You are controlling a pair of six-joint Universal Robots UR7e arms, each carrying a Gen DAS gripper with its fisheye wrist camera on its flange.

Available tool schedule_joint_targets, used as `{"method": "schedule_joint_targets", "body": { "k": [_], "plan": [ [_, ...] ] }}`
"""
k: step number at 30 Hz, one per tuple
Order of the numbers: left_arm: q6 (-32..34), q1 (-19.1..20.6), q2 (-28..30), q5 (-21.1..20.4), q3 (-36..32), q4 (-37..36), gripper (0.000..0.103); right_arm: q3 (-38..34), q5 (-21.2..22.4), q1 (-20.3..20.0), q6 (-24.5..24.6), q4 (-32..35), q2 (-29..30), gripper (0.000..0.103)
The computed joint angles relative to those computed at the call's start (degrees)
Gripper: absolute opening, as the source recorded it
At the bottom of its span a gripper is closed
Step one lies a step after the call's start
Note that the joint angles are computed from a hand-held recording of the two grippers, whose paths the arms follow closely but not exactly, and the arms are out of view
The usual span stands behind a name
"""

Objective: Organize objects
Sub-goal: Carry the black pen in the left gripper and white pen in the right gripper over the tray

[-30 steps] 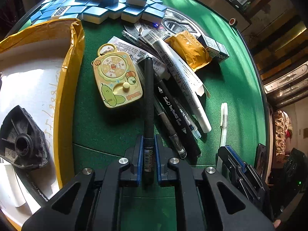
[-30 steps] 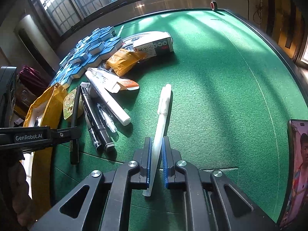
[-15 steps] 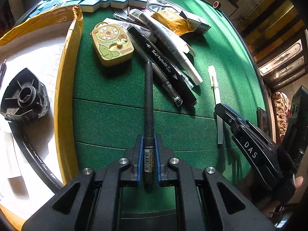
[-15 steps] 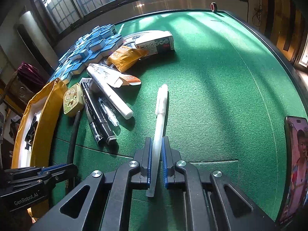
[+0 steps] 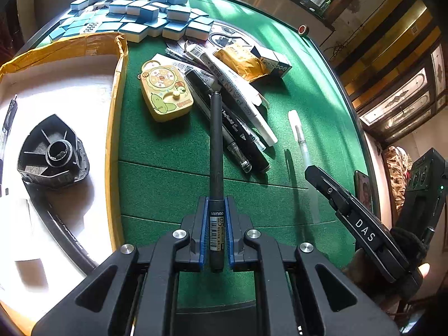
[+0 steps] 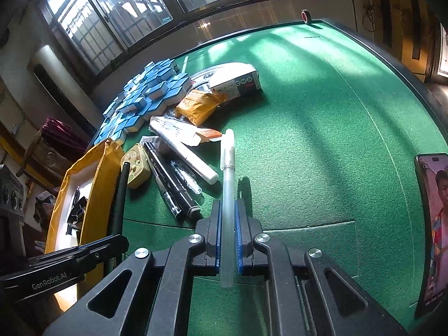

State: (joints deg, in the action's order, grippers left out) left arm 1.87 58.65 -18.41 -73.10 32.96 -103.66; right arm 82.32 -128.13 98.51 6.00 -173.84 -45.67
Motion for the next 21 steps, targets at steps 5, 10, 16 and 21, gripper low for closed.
{"method": "schedule_joint_targets", "body": {
  "k": [5, 10, 16, 21],
  "plan": [
    [-1.3, 0.7, 0.4, -3.7, -3.2, 3.1, 0.009, 0.6, 3.0, 0.9, -1.9, -3.2, 0.0, 0.008],
    [-2.2, 1.5, -0.9, -6.1, -3.4, 3.3, 0.009, -0.1, 5.7, 1.8, -3.2, -3.1, 0.8, 0.008],
    [-3.8, 3.0, -2.1, -8.8, -5.9, 4.0, 0.009, -2.9, 10.2, 3.2, -5.0, -0.6, 3.2, 0.008],
    [-5.4, 4.3, -2.6, -7.0, -9.1, 4.0, 0.009, -7.1, 12.9, 4.2, -7.0, 2.8, 6.3, 0.008]
  ]
}}
